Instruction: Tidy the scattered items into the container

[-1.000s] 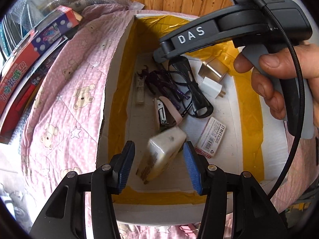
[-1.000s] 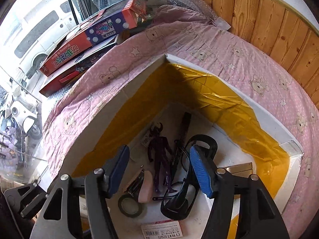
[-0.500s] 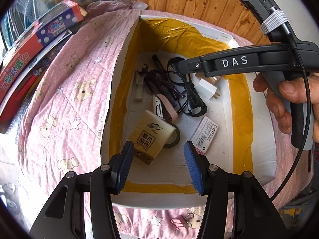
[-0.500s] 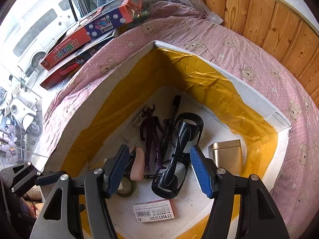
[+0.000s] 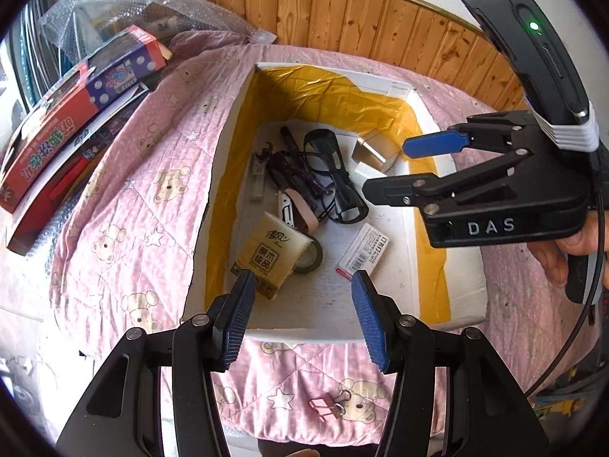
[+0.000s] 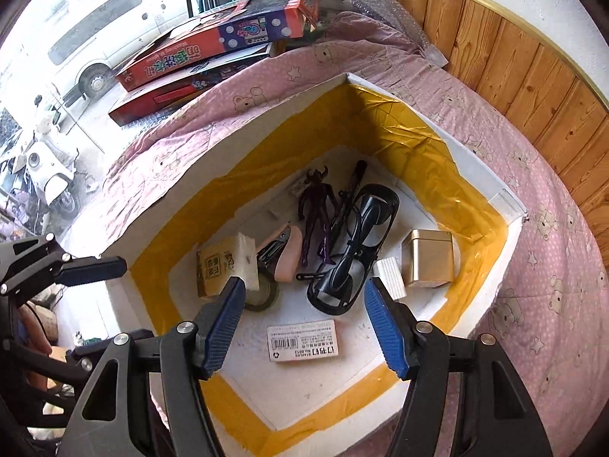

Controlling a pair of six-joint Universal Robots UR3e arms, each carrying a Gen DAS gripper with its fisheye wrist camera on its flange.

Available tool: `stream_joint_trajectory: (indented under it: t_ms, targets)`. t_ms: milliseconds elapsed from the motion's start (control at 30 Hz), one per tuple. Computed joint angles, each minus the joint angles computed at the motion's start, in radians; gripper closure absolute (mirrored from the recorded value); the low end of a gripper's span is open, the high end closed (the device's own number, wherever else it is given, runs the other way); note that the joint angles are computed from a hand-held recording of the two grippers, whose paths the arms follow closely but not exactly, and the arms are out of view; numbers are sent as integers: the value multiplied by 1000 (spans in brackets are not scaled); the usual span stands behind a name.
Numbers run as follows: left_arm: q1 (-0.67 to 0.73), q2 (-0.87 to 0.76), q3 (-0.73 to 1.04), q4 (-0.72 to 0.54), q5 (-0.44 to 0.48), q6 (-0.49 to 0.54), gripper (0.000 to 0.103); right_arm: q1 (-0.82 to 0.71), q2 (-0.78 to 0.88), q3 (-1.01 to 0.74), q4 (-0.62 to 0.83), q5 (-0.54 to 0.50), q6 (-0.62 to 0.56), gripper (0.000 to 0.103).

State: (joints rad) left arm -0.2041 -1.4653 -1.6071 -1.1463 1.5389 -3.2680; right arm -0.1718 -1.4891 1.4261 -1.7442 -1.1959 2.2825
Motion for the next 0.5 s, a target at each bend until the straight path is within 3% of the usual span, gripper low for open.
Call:
stream_joint_trajectory:
  t_ms: [300, 500]
  targets:
    - [-80, 31, -2, 8, 42, -61, 47, -168, -333, 224, 99, 49, -260, 33]
    - [-128, 36, 12, 9, 39, -105, 39, -306, -513, 316, 218, 75, -450, 30]
